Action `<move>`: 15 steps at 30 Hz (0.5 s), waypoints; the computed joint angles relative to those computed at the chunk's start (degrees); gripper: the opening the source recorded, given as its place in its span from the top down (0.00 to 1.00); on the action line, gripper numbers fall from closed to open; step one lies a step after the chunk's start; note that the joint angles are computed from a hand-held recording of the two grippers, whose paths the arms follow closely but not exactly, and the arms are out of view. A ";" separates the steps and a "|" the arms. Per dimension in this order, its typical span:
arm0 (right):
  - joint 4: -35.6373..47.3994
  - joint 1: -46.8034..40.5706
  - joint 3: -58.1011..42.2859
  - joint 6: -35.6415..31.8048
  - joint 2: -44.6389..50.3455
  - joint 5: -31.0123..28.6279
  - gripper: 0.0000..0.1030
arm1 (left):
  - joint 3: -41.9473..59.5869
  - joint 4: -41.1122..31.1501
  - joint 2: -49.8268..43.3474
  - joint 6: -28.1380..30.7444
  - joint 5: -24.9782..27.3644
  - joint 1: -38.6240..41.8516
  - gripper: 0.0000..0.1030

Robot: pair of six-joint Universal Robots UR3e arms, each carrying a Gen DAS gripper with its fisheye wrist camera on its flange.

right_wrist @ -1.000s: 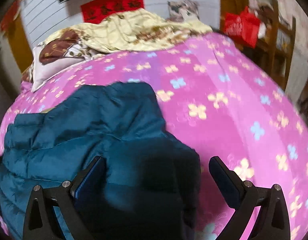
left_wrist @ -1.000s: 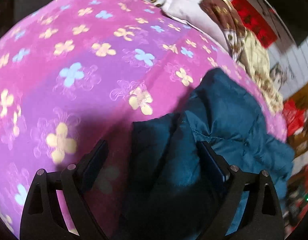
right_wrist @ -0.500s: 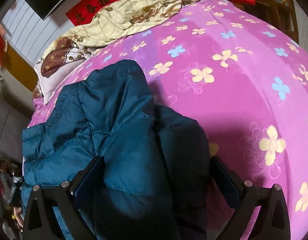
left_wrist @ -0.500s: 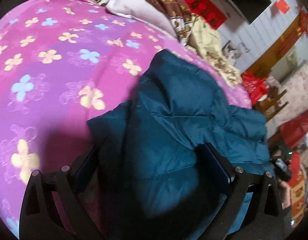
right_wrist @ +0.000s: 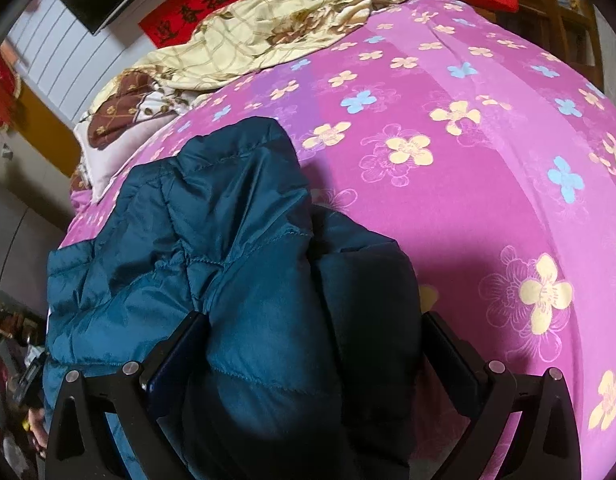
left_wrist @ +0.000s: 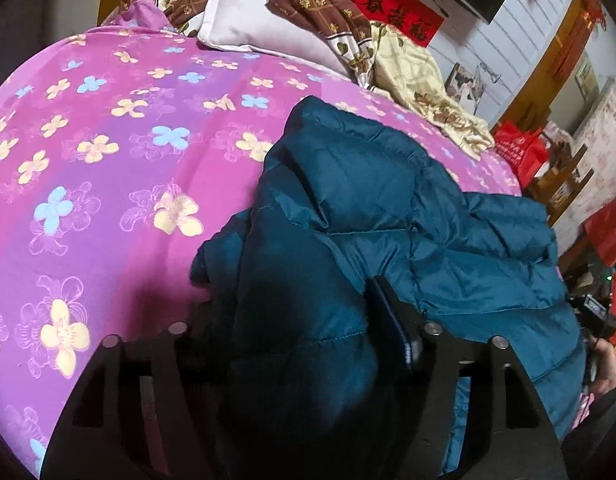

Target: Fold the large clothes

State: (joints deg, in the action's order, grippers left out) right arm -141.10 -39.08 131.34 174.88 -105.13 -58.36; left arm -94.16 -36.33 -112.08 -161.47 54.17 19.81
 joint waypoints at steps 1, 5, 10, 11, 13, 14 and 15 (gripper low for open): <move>1.65 -0.98 -0.05 -2.36 -0.36 1.32 0.00 | -0.38 0.26 0.16 -0.14 0.35 0.01 0.32; 5.82 -5.27 -0.40 -11.95 0.62 7.72 0.00 | -0.36 1.57 -0.07 -1.59 2.52 -0.88 0.30; 11.70 -6.03 -2.72 -23.78 4.45 15.68 0.00 | -2.04 4.96 0.97 -2.14 6.03 -2.47 0.32; 16.18 -7.31 -2.53 -28.73 4.08 18.95 0.00 | -2.04 5.16 0.97 -2.17 6.34 -2.64 0.32; 21.69 -10.35 -1.38 -34.18 2.65 22.20 0.03 | -1.90 5.46 0.81 -2.32 6.91 -2.87 0.33; 23.53 -11.89 -0.78 -35.99 2.16 23.07 0.09 | -1.92 5.69 0.79 -2.54 7.22 -3.03 0.33; 24.94 -13.14 -0.31 -37.66 1.74 23.69 0.12 | -2.01 6.18 0.76 -2.80 7.71 -3.27 0.34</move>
State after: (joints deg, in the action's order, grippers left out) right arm -116.16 -52.23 131.03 137.22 -103.39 -34.67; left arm -96.17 -30.15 -111.32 -164.27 61.88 16.54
